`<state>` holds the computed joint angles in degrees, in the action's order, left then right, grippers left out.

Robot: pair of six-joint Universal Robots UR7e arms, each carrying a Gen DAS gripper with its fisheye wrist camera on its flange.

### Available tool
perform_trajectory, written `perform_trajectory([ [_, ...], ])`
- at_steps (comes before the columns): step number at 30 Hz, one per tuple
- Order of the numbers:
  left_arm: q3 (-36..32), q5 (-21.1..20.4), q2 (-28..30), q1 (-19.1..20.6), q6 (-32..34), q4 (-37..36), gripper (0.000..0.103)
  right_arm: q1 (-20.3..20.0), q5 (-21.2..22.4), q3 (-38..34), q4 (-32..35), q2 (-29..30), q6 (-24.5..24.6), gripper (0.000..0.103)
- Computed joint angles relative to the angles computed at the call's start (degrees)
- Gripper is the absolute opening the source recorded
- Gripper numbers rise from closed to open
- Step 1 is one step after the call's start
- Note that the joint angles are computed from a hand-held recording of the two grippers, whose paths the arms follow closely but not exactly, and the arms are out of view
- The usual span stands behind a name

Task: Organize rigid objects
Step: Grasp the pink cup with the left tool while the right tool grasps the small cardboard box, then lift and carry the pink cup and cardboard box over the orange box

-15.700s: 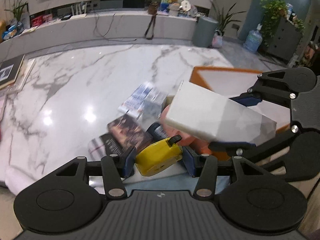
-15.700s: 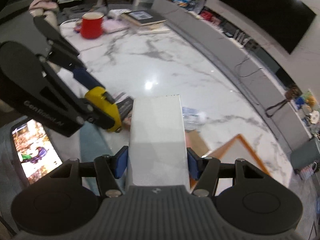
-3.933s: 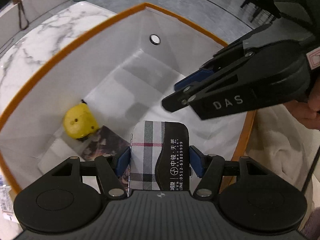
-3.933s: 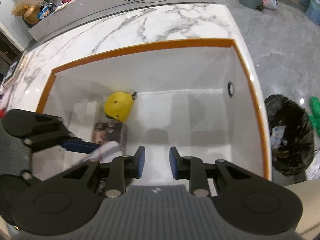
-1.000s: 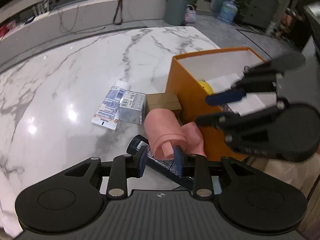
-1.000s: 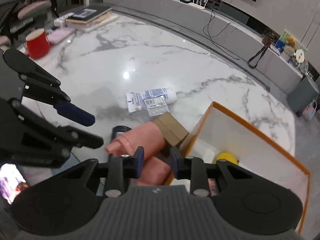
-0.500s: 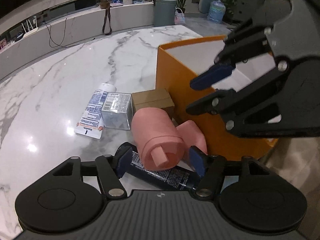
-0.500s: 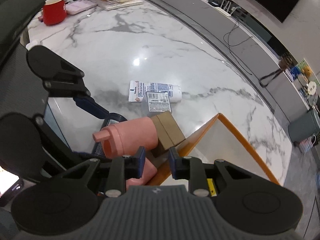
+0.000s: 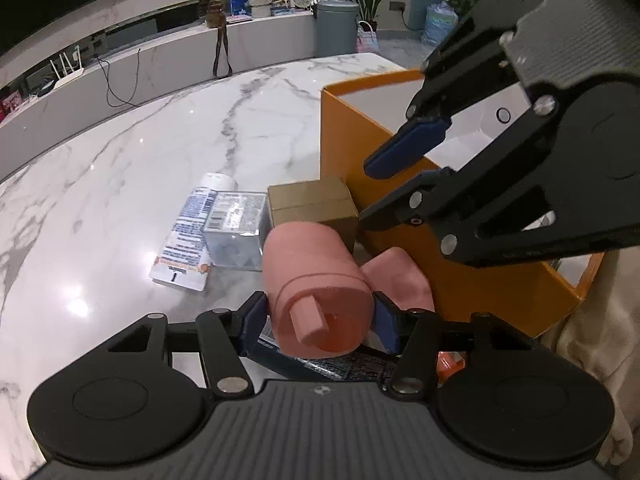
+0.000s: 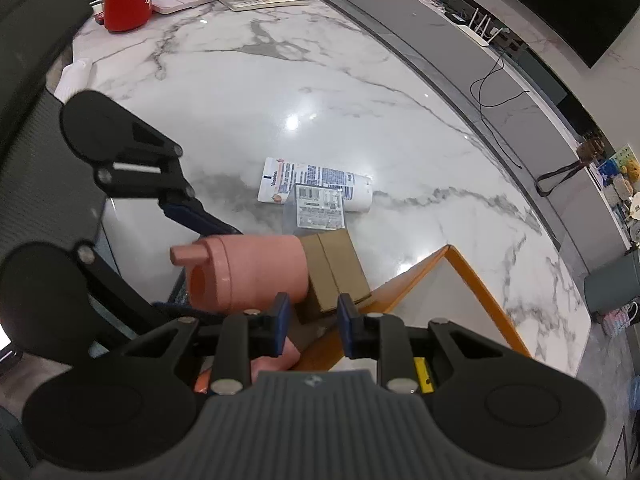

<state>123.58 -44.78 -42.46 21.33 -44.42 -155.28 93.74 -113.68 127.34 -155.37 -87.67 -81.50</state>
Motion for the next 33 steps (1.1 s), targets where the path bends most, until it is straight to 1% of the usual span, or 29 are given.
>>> perform_trajectory([
  [5,0.9,0.2,-4.3,-0.4,-1.6,1.9,0.064,0.4,-0.2,-1.2,0.4,1.4,-0.3,0.024],
  [8,0.1,0.4,-6.9,-0.3,-3.8,7.6,0.064,1.0,-0.8,-1.8,0.6,2.7,-0.7,0.025],
  [10,-0.4,-0.3,-8.4,0.2,-5.1,10.9,0.064,1.8,-2.5,-2.5,1.0,4.3,-1.1,0.025],
  [11,-0.7,-0.7,-9.0,0.5,-5.4,12.5,0.064,2.2,-3.5,-3.0,1.0,5.2,-1.4,0.028],
  [12,-0.8,-0.9,-9.5,0.6,-5.8,13.9,0.064,2.4,-4.3,-3.4,1.2,6.0,-1.5,0.034],
  [14,-0.7,-1.2,-10.2,1.0,-5.9,15.2,0.064,3.1,-6.0,-4.1,0.9,7.7,-2.2,0.039],
  [17,-1.0,-2.5,-10.9,2.0,-6.9,17.7,0.064,3.8,-8.0,-5.7,1.2,10.0,-2.9,0.040],
  [19,-1.2,-4.5,-11.3,3.0,-6.4,19.3,0.064,4.2,-9.2,-6.9,2.1,11.5,-1.9,0.041],
  [21,-1.3,-6.0,-11.5,3.7,-7.0,21.4,0.064,4.3,-10.2,-8.4,3.9,12.9,0.2,0.047],
  [25,0.1,-6.9,-11.5,4.1,-6.4,20.8,0.064,4.2,-11.7,-10.8,7.0,15.1,4.8,0.049],
  [27,0.8,-6.8,-11.7,3.8,-6.0,19.8,0.064,4.1,-11.4,-10.8,6.6,15.4,4.6,0.052],
  [31,1.2,-6.5,-11.8,3.6,-6.4,20.0,0.064,4.4,-12.2,-10.9,5.6,16.3,4.8,0.057],
  [33,1.4,-6.0,-11.4,3.7,-5.9,19.2,0.063,4.4,-12.2,-11.1,5.1,16.7,4.3,0.058],
])
